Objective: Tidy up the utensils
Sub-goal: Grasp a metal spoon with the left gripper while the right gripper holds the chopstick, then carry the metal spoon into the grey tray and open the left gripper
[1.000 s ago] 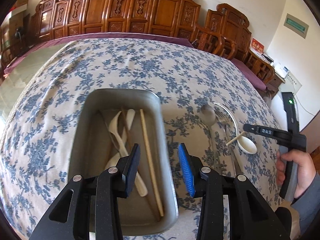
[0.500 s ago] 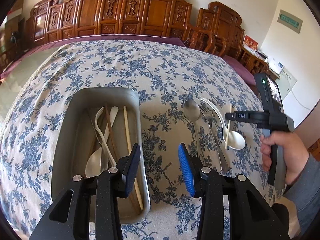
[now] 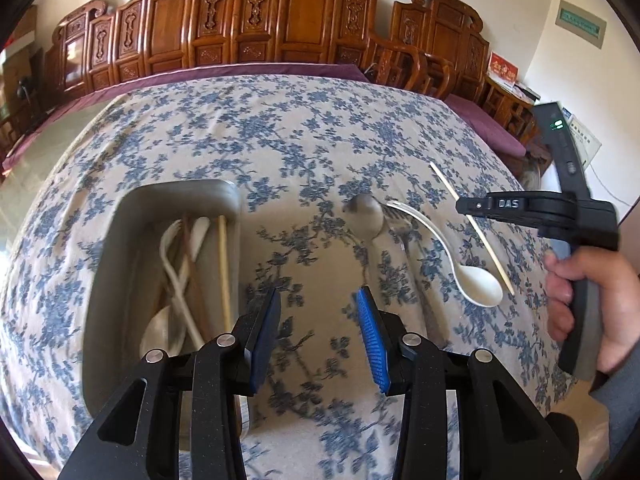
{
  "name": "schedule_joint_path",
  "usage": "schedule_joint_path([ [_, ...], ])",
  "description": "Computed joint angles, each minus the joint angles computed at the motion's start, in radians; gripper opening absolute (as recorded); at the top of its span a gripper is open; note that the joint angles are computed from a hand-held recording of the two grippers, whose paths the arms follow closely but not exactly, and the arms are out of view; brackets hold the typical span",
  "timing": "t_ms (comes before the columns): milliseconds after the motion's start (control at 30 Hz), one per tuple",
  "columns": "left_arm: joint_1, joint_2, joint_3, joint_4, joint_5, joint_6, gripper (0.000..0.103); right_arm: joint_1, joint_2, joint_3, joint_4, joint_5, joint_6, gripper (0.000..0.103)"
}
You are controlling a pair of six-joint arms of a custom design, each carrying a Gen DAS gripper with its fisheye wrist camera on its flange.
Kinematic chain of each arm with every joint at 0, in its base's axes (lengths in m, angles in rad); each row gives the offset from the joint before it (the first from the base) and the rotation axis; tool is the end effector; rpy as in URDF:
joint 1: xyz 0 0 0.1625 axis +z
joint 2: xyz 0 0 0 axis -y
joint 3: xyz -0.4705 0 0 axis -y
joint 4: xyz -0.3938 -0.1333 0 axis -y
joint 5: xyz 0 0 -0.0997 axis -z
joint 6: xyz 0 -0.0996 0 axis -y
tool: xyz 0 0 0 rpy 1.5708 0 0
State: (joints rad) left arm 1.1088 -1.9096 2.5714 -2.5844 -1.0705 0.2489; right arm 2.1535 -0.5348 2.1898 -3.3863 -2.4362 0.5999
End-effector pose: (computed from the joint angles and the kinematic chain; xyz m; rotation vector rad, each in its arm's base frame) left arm 0.0382 -0.3296 0.3166 0.8040 2.5093 -0.5367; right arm 0.3124 -0.3695 -0.0379 -0.1095 -2.3935 0.7764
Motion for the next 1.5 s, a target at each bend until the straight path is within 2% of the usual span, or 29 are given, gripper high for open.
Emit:
schedule_joint_path([
  [167, -0.006, 0.107, 0.013, -0.082, -0.008, -0.024, 0.037, 0.035, -0.017, 0.007, 0.044, -0.017, -0.048, 0.006],
  [333, 0.004, 0.242, 0.013, -0.184, -0.007, -0.026, 0.037, 0.043, -0.026, 0.029, 0.021, -0.006, -0.099, 0.006],
  [567, 0.012, 0.390, 0.009, -0.321, 0.011, 0.002, 0.034, 0.070, -0.042, 0.047, 0.038, -0.008, -0.093, 0.006],
  [700, 0.015, 0.451, -0.002, -0.337, 0.018, -0.007, 0.034, 0.085, -0.052, 0.051, 0.065, -0.022, -0.077, 0.006],
  [900, -0.023, 0.494, 0.040, -0.428, 0.076, 0.012, 0.033, 0.082, -0.063, 0.071, 0.046, -0.014, -0.063, 0.006],
  [933, -0.031, 0.499, 0.046, -0.438, 0.093, 0.016, 0.027, 0.083, -0.061, 0.070, 0.046, -0.015, -0.060, 0.006],
  [967, -0.043, 0.506, 0.056, -0.457, 0.116, 0.029, 0.015, 0.083, -0.058, 0.071, 0.038, -0.012, -0.060, 0.006],
  [1100, -0.031, 0.489, 0.047, -0.430, 0.104, 0.045, 0.006, 0.077, -0.047, 0.074, 0.033, -0.002, -0.057, 0.006],
  [1500, -0.003, 0.458, 0.010, -0.349, 0.057, 0.052, 0.005, 0.082, -0.061, 0.103, 0.057, -0.023, 0.001, 0.006],
])
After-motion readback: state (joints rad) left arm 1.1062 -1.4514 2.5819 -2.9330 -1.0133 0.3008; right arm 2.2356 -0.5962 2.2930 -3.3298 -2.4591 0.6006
